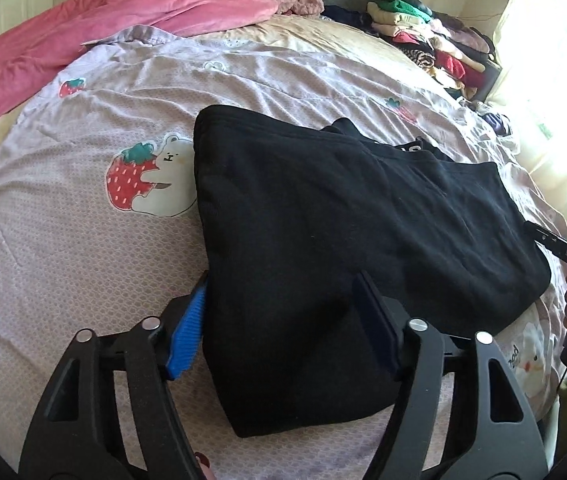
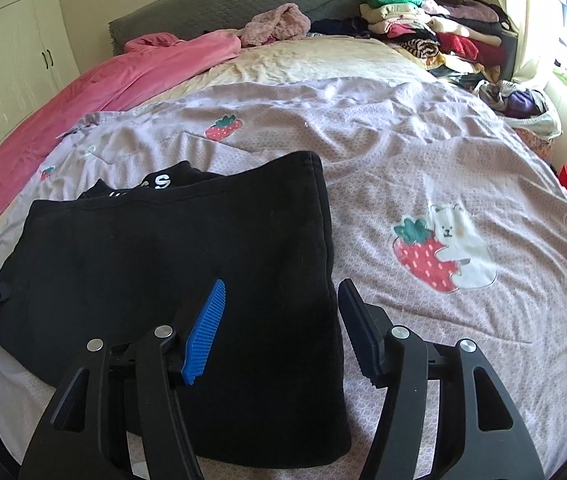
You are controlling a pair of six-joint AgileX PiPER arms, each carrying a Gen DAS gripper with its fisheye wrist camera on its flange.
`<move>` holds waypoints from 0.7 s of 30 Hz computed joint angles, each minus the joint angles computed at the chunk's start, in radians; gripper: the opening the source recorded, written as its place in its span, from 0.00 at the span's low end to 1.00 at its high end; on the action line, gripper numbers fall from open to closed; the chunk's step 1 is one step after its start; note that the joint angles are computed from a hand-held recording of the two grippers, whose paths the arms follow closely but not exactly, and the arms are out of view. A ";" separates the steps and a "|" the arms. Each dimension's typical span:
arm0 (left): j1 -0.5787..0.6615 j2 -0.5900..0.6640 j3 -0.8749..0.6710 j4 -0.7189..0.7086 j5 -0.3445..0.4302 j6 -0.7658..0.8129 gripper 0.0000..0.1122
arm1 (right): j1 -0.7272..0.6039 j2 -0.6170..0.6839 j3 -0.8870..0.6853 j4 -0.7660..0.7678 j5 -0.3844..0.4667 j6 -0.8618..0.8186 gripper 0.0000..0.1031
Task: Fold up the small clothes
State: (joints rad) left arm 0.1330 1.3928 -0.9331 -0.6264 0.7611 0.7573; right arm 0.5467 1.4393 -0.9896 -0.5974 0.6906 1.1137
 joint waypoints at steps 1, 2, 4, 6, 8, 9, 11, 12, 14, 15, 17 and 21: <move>-0.001 -0.003 -0.001 0.001 0.002 -0.001 0.54 | -0.003 -0.002 0.003 0.011 -0.005 -0.004 0.56; -0.001 -0.006 -0.001 0.003 0.006 -0.003 0.52 | -0.003 -0.005 0.005 0.019 -0.008 -0.008 0.56; -0.001 -0.012 -0.002 0.012 0.009 -0.012 0.47 | 0.004 -0.009 0.007 0.013 -0.007 -0.004 0.55; 0.001 -0.012 -0.005 0.021 0.015 -0.021 0.40 | 0.005 -0.011 0.007 0.019 -0.008 -0.009 0.55; 0.007 -0.013 -0.004 0.015 0.020 -0.020 0.38 | -0.003 -0.007 0.002 0.046 -0.003 -0.031 0.53; 0.012 -0.016 -0.003 0.007 0.026 -0.016 0.38 | -0.008 -0.003 -0.002 0.066 0.002 -0.050 0.52; 0.013 -0.024 0.002 0.007 0.028 -0.013 0.36 | -0.009 0.000 -0.001 0.075 0.007 -0.058 0.49; 0.013 -0.027 0.004 0.009 0.028 -0.014 0.32 | -0.011 -0.003 0.003 0.082 0.004 -0.065 0.47; 0.017 -0.029 0.009 0.013 0.029 -0.017 0.30 | -0.013 -0.005 0.012 0.082 0.002 -0.061 0.40; 0.017 -0.028 0.009 0.013 0.030 -0.019 0.26 | -0.014 -0.007 0.016 0.085 0.000 -0.061 0.35; 0.017 -0.030 0.016 0.014 0.029 -0.019 0.15 | -0.014 -0.008 0.022 0.087 0.002 -0.056 0.27; 0.004 -0.048 0.034 0.023 0.010 -0.010 0.06 | 0.008 -0.007 0.017 0.067 0.032 -0.048 0.04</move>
